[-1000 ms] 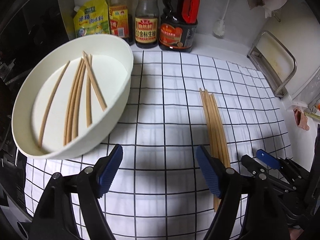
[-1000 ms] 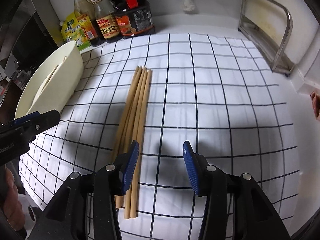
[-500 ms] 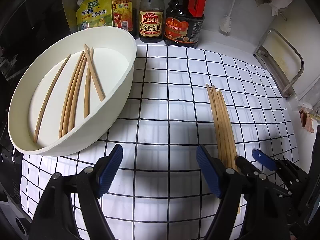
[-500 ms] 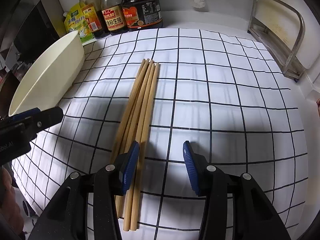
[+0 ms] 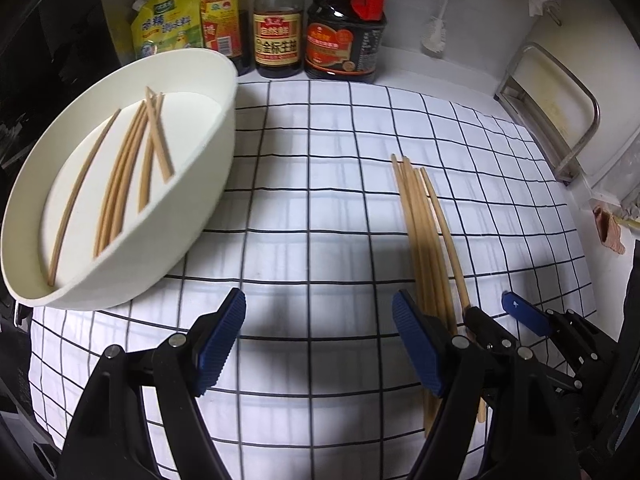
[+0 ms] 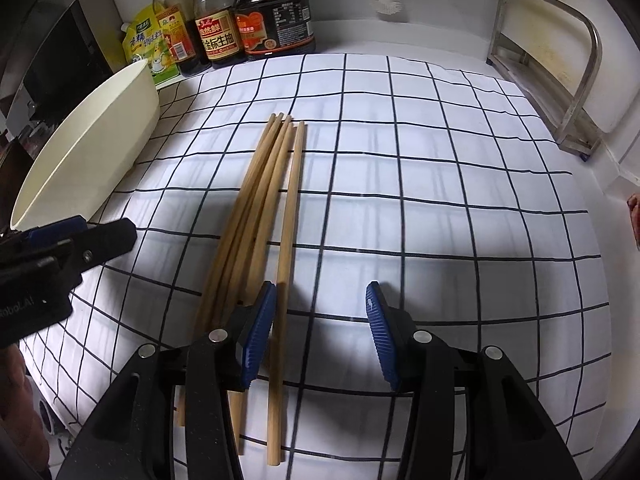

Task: Organize utensils
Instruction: 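Pinch one chopstick with the left tool while the right tool pinches another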

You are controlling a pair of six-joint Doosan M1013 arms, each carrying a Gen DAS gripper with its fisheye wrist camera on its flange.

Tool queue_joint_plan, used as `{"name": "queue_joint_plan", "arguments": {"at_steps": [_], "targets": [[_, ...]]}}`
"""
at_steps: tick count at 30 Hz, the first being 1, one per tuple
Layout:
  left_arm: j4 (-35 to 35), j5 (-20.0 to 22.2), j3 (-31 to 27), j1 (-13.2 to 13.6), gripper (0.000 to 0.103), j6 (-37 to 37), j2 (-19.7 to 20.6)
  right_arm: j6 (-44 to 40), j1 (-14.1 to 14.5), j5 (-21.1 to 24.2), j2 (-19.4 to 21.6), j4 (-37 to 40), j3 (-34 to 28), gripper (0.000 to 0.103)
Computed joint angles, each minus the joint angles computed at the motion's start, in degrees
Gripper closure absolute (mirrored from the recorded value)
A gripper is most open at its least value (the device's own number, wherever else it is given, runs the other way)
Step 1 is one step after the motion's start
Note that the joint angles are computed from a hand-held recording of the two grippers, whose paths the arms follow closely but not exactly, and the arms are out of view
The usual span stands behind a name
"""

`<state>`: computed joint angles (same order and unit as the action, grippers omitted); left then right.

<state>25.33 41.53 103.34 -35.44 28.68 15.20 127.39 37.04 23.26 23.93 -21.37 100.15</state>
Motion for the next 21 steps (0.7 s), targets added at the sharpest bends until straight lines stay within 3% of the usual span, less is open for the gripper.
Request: {"name": "queue_joint_plan", "arguments": {"at_steps": [6, 21], "targets": [[-0.2, -0.8, -0.7, -0.6, 0.029, 0.8, 1.3, 3.4, -0.5, -1.3, -0.2, -4.6, 0.9, 0.059], [-1.3, -3.3, -1.5, -1.2, 0.029, 2.6, 3.2, 6.9, -2.0, -3.8, -1.2, -7.8, 2.8, 0.059]]}}
